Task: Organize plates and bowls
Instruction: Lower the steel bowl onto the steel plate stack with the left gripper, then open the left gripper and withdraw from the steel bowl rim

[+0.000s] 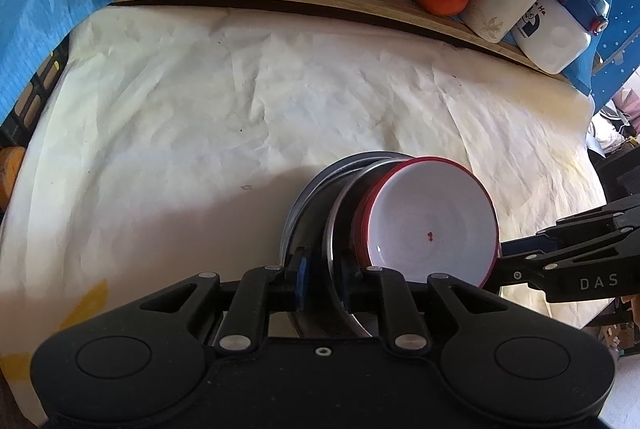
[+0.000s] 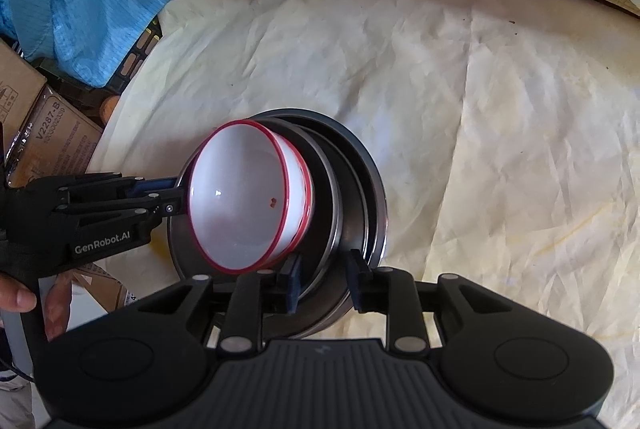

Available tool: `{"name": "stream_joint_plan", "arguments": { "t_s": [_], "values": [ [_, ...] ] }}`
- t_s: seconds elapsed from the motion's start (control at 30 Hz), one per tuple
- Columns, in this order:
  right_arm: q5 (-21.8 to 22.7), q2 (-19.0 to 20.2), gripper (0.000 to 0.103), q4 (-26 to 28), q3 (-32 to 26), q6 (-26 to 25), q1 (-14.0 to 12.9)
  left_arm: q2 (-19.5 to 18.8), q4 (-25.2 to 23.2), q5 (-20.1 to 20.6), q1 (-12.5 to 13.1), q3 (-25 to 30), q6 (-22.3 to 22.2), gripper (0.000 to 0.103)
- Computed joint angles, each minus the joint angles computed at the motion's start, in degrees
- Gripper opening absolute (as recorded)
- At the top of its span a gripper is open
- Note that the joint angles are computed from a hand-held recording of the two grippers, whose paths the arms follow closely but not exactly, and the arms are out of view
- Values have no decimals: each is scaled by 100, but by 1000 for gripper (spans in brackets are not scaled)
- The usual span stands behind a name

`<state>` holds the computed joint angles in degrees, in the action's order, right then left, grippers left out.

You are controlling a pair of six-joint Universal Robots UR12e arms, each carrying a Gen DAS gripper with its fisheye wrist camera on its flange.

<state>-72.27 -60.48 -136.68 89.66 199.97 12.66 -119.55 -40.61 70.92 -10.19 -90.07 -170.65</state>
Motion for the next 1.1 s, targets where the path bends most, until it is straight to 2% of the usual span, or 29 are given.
{"name": "stream_joint_plan", "arguments": {
  "t_s": [0.03, 0.07, 0.1, 0.27, 0.4, 0.67, 0.73, 0.8, 0.97, 1.1],
  "values": [
    [-35, -15, 36, -5, 10, 2, 3, 4, 24, 15, -1, -6, -7, 20],
    [-77, -28, 45, -25, 25, -4, 9, 13, 73, 66, -9, -21, 8, 20],
    [-99, -38, 47, -53, 41, -3, 11, 22, 112, 91, -12, -37, 20, 21],
    [-102, -76, 47, -159, 108, 36, 13, 55, 223, 116, -4, -85, 3, 23],
    [-154, -99, 48, -211, 131, -7, 28, 91, 358, 160, 2, -140, -25, 29],
    [-152, -136, 60, -310, 204, 47, 13, 120, 492, 223, 17, -193, -150, 42],
    [-148, -147, 62, -351, 227, 50, 10, 133, 589, 255, 20, -221, -222, 51],
    [-153, -159, 64, -399, 252, 40, 6, 148, 693, 272, 29, -255, -310, 55],
    [-149, -186, 67, -544, 324, 39, -1, 179, 819, 278, 25, -322, -316, 59],
    [-122, -216, 74, -775, 423, 78, -5, 217, 1021, 323, 7, -410, -307, 65]
  ]
}}
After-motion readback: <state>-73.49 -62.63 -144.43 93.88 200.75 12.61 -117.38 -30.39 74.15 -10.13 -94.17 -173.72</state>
